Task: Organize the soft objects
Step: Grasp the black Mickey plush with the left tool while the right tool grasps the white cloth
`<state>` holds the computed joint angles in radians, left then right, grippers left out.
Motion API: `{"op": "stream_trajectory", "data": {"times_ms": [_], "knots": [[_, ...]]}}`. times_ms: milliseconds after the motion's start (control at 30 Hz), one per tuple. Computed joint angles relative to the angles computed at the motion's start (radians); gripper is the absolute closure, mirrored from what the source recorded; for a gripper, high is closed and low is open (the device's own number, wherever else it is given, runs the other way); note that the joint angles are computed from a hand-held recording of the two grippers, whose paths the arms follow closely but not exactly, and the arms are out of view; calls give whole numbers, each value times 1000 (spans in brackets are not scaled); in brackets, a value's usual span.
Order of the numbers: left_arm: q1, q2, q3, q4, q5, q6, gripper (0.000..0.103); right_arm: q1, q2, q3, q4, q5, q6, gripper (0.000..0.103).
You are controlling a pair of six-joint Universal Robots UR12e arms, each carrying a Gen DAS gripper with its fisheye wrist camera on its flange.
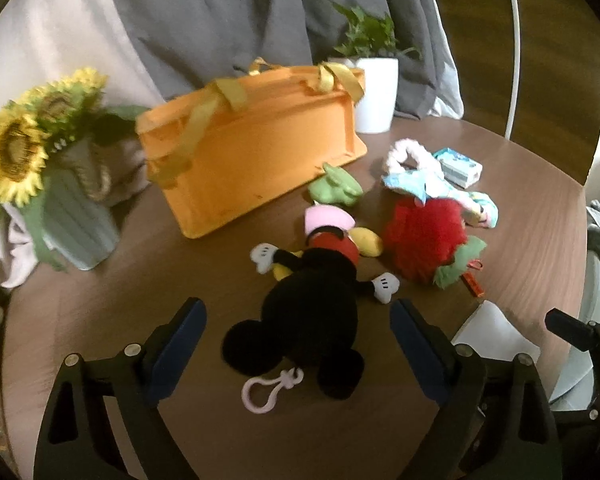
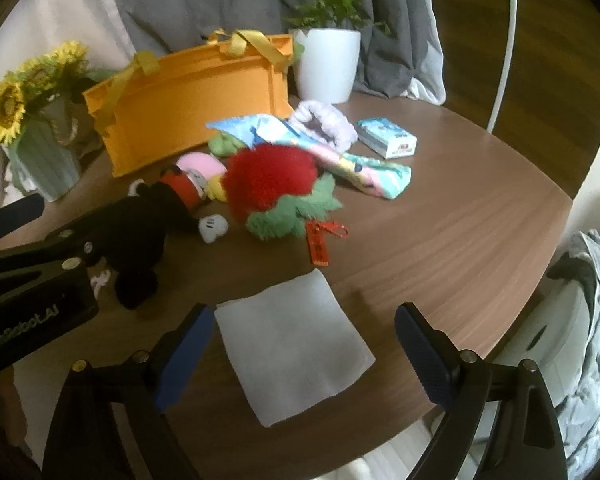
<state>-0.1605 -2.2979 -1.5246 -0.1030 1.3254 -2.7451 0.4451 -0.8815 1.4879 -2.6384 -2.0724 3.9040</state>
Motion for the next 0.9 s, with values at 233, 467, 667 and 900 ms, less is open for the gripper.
{"op": "stream_trajectory", "data": {"times_ms": [233,467,667,900], "knots": [[-1,-32,42,-62,-6,28,20,-9,21,-23,49,22,44,18],[3,-43,57,-96,-27,44,31,-8,28,-38,80,33,60,32],[9,-42,55,-119,-69,44,42,-6,30,-39,49,49,42,60],[21,-28,36,-126,-100,24,47,-13,27,-35,20,102,32,89]]}}
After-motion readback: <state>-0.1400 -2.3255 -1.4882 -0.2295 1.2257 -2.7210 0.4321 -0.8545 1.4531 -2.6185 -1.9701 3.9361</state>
